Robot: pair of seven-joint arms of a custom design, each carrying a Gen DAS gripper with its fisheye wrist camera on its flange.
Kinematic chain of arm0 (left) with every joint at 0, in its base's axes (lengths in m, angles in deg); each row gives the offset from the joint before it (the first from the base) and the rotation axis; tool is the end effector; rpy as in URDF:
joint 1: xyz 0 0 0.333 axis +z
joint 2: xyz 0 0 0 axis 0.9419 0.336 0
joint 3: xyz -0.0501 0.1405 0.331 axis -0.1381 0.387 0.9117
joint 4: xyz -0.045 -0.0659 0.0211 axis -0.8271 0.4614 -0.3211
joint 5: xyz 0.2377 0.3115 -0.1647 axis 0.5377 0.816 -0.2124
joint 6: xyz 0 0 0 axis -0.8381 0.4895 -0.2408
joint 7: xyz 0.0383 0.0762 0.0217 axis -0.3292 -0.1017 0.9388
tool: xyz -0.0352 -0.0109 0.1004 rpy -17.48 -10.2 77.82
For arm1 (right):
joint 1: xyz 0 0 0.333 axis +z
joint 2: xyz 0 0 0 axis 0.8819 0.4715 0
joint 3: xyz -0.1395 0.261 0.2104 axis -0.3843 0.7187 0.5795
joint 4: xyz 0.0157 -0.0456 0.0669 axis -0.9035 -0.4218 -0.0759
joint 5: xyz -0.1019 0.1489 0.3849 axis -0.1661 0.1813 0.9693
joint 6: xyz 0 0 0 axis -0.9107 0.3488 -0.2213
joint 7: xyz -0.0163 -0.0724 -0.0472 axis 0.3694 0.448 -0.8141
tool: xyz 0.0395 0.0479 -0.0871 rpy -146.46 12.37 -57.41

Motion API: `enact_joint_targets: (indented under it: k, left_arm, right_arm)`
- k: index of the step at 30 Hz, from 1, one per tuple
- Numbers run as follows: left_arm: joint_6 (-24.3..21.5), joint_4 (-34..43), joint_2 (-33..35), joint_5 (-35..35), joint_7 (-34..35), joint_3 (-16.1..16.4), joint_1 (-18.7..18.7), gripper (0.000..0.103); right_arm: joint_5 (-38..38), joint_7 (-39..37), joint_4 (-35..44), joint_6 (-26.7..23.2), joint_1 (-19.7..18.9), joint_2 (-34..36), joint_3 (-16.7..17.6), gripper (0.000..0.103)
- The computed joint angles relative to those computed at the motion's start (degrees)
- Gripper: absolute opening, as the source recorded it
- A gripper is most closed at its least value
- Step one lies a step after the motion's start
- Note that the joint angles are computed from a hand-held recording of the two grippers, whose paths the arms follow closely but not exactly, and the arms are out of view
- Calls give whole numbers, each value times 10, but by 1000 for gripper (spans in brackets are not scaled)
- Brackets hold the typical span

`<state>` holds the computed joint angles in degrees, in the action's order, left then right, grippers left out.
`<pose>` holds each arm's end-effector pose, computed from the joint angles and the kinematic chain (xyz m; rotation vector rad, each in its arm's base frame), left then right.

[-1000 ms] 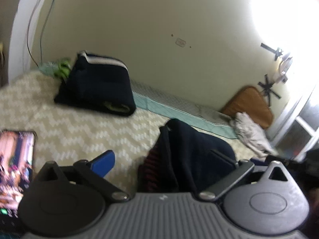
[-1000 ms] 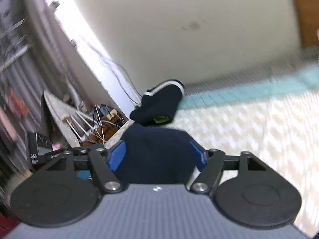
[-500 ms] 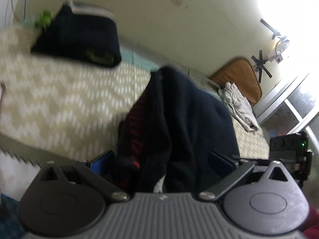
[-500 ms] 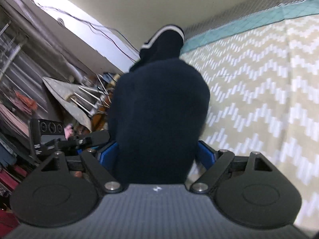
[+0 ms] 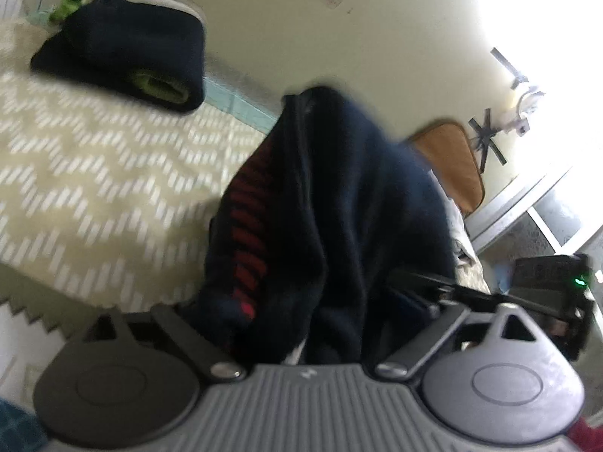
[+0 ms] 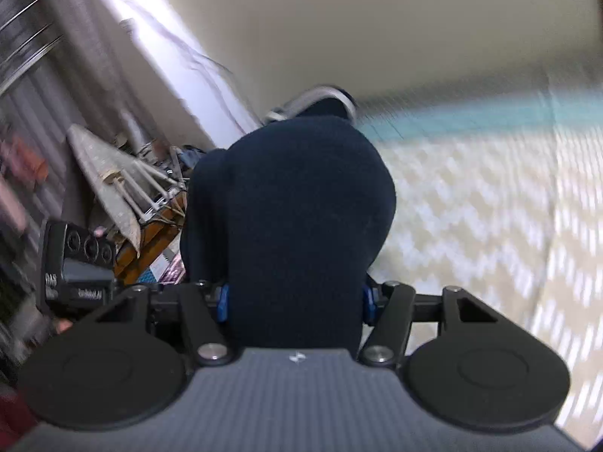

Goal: Fold small clothes
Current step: 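Carry the held sweater with both grippers toward the folded garment stack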

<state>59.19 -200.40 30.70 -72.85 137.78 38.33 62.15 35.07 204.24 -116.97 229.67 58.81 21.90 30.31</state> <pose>0.5752 -0.2635 0.4739 0.9264 -2.2659 1.2741 0.3631 0.1872 0.5155 -1.0368 1.7932 -0.3564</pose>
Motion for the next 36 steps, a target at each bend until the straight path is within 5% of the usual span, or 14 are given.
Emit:
enact_joint_targets:
  k: [2,4,6,8,15,20,27,32,36]
  left_arm:
    - [17,-4,-4,0,6,-4,-6,101]
    - [36,-12,-11,-1,14,-5,-11,96]
    - [18,-3,-7,6,-13,-1,-9,74]
    - [-2,13,-2,17,-50,3,-4,65]
    - [20,65,-21,-62,23,12,10,64]
    - [124,168,28,-65,37,1,2,65]
    - [265,300,130,53,-22,-29,-22,65]
    - [267,425,229,184,-137,-20,-49,65]
    - [243,527,310,289,-225,3,-77,67]
  right_arm:
    - [26,29,-23,53,39,27,-44,68]
    - [40,21,-28,69,50,32,-53,67]
    - [56,14,-23,53,38,26,-34,64]
    - [64,13,-16,59,44,35,-39,61]
    - [33,-92,94,81,14,91,-46,60]
    - [36,-203,242,75,-35,203,-25,60]
    - [60,-294,381,67,-24,339,-49,60]
    - [43,-299,432,49,10,391,-97,60]
    - [-5,-243,465,23,-19,433,-87,60]
